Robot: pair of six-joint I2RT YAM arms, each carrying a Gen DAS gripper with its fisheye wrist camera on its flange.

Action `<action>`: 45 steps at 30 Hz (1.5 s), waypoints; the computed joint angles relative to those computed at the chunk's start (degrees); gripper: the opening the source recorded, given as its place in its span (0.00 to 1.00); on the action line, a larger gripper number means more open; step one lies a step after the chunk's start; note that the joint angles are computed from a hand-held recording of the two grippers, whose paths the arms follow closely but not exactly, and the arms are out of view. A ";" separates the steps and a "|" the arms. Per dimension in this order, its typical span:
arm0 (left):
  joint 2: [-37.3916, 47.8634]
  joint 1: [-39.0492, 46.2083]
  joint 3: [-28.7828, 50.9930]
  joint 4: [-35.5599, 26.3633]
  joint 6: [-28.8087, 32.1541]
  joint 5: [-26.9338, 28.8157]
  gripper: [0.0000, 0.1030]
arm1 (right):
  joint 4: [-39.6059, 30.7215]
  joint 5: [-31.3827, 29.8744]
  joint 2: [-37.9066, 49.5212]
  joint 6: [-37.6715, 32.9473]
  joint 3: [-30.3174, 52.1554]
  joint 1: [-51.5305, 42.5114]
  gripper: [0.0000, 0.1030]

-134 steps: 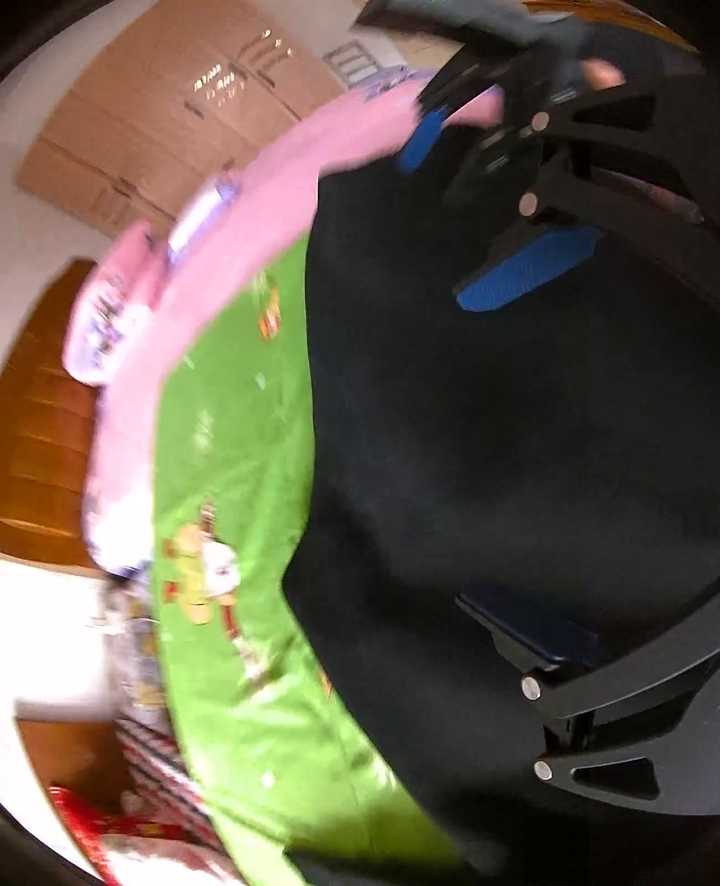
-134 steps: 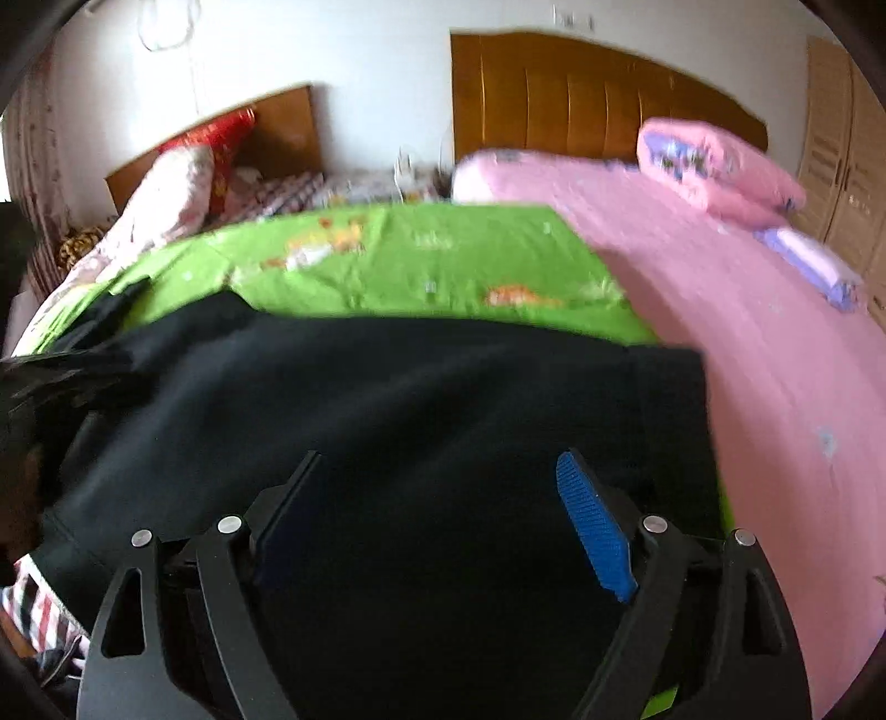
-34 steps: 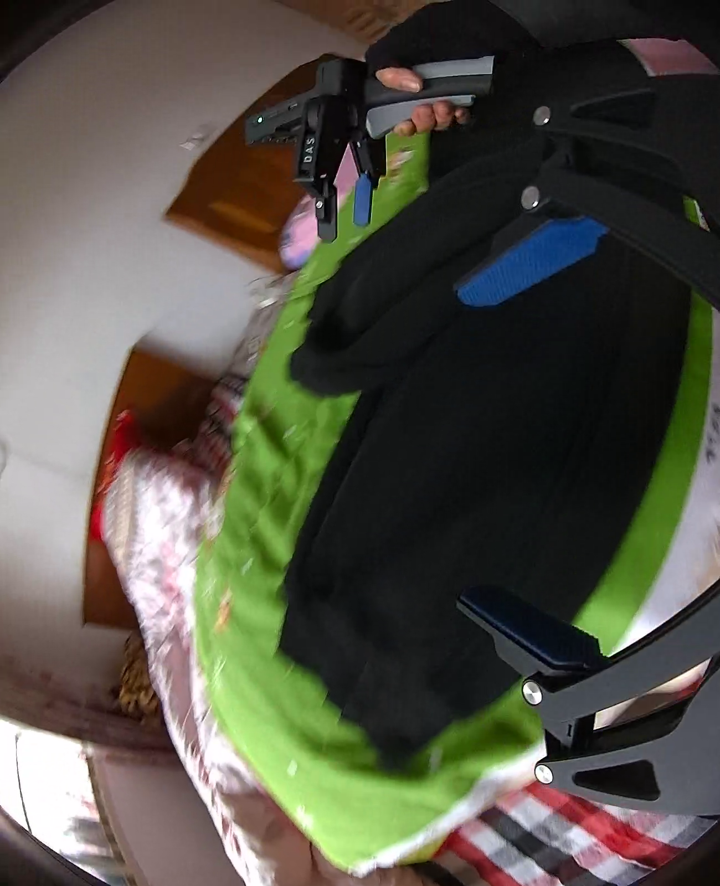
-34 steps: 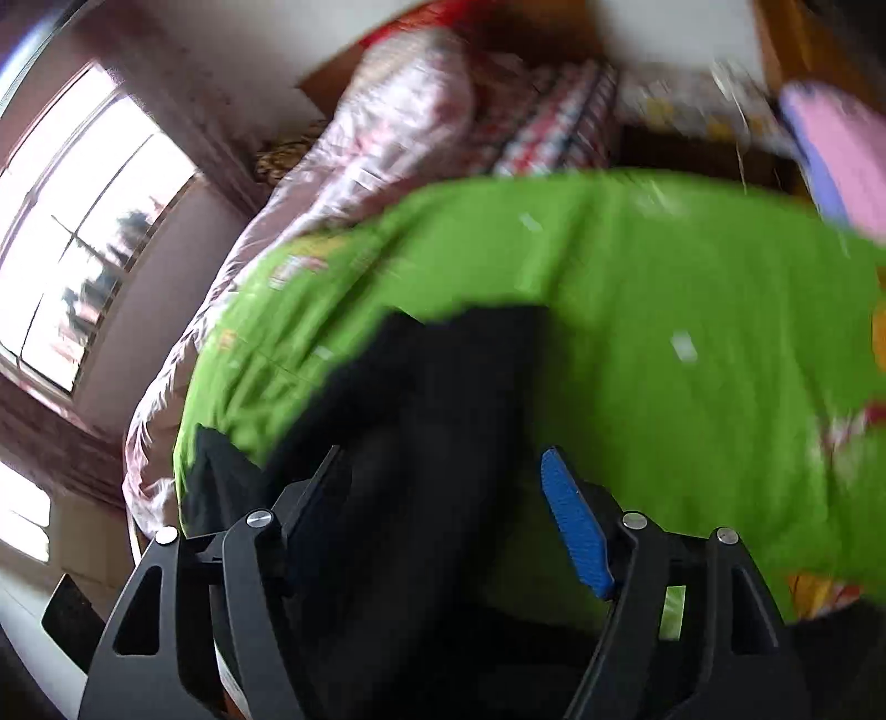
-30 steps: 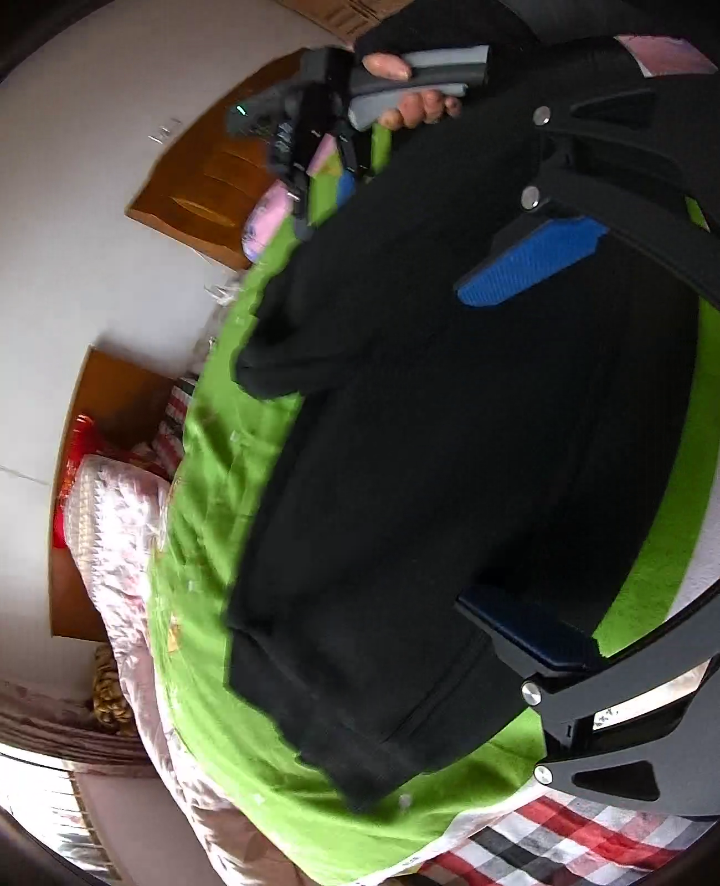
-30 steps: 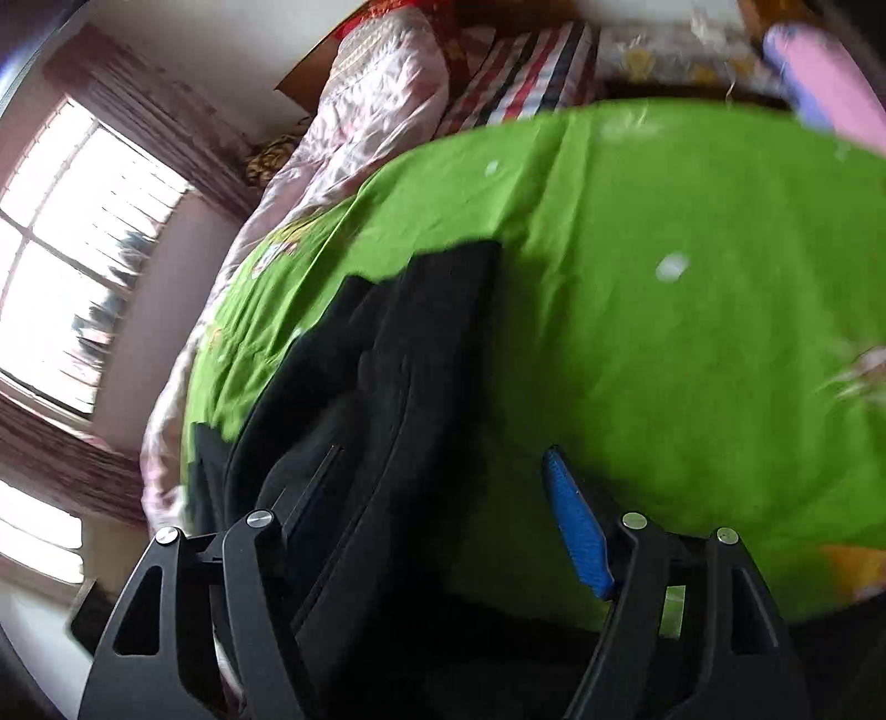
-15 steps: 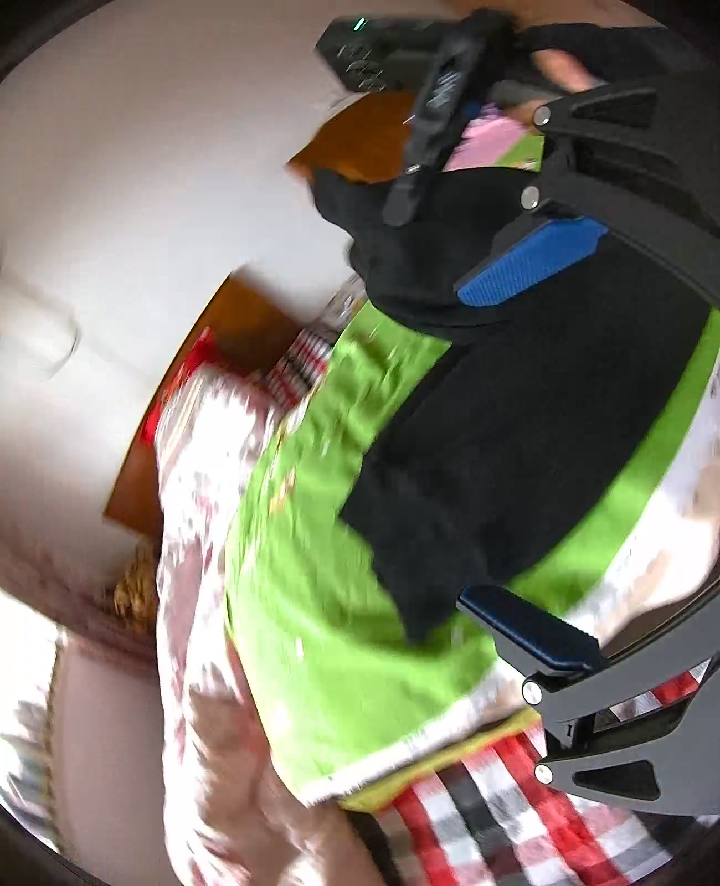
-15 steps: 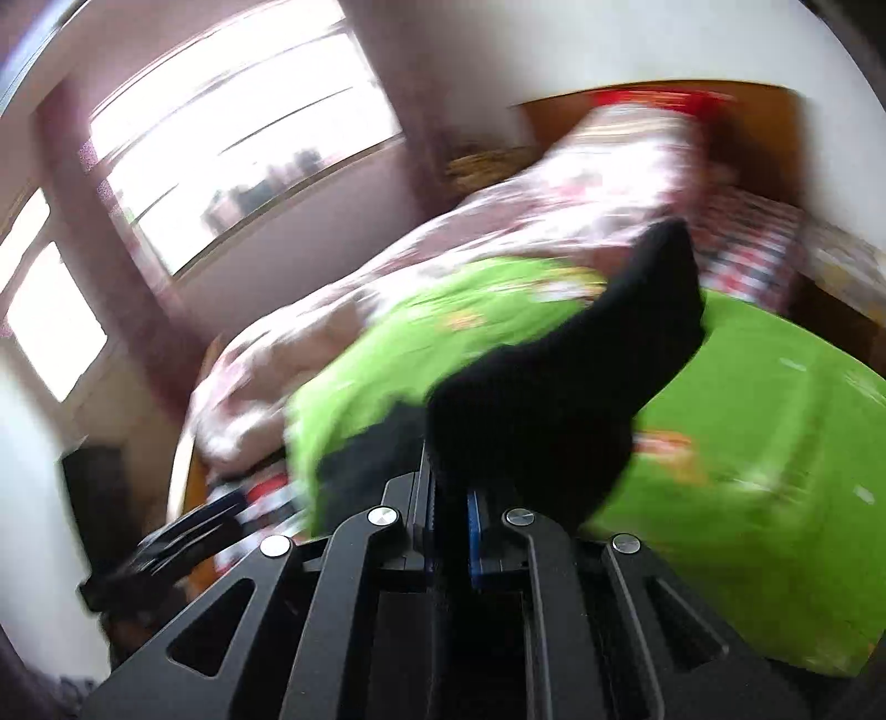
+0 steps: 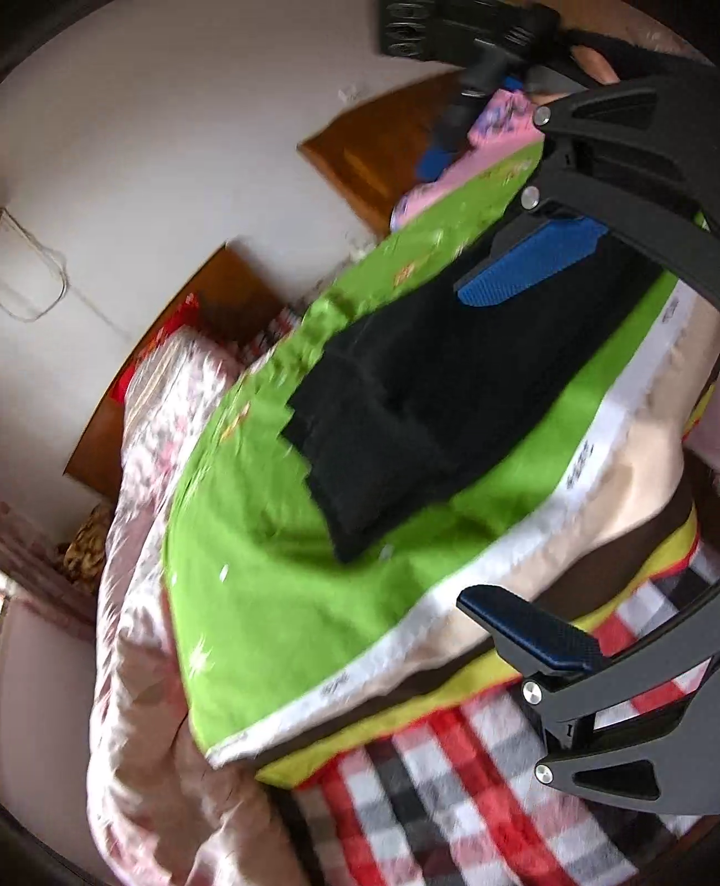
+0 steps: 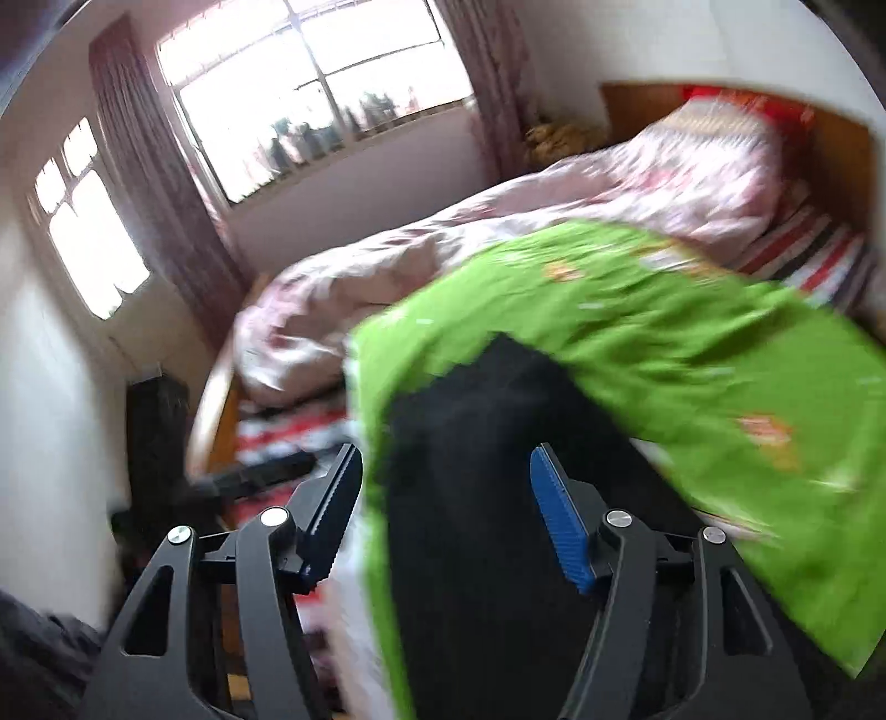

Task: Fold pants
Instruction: 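Press the folded pants flat with the left gripper while the right gripper grasps the pant end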

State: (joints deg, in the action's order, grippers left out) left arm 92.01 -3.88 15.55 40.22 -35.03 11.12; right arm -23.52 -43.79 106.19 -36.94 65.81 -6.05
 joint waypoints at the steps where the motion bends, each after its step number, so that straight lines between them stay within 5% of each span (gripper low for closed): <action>1: 0.56 -0.35 0.32 0.13 0.04 0.09 0.98 | -0.76 -0.48 -2.27 -3.00 -3.12 -3.27 0.62; 8: 6.53 -2.78 7.36 -4.96 0.85 -1.78 0.96 | 1.40 0.20 -7.27 -17.04 -18.76 -28.05 0.62; 10: 7.62 -2.39 8.74 -4.46 0.79 -2.06 0.84 | 0.91 0.48 -6.56 -20.99 -20.17 -32.28 0.62; 16: 11.76 0.13 14.41 -7.15 -0.21 3.38 0.75 | -2.22 -2.96 -4.47 -26.57 -21.12 -38.38 0.62; 20: 13.71 -1.07 15.35 -6.88 -0.33 3.08 0.66 | -4.73 -4.67 -8.12 -28.75 -20.41 -33.19 0.62; 28: 15.99 -1.56 14.23 -2.15 -1.79 1.88 0.61 | 0.99 2.66 3.32 -5.02 0.40 -2.91 0.62; 35: 18.77 1.91 12.27 5.66 -2.73 7.54 0.58 | -7.30 7.67 26.51 9.49 32.33 10.21 0.62; 41: 21.01 3.52 13.36 7.46 -1.98 9.40 0.62 | -14.16 12.43 37.83 10.82 49.91 15.18 0.55; 44: 21.79 3.11 13.78 7.63 -1.67 8.70 0.60 | -15.01 15.99 38.61 9.09 50.80 16.51 0.35; 45: 21.40 2.52 13.70 7.04 -1.11 7.23 0.52 | -13.88 16.64 38.07 8.46 49.51 16.71 0.30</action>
State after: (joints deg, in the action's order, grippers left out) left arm 113.41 -1.36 29.24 47.26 -36.15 18.35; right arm -37.40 -27.15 144.26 -28.48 115.33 10.66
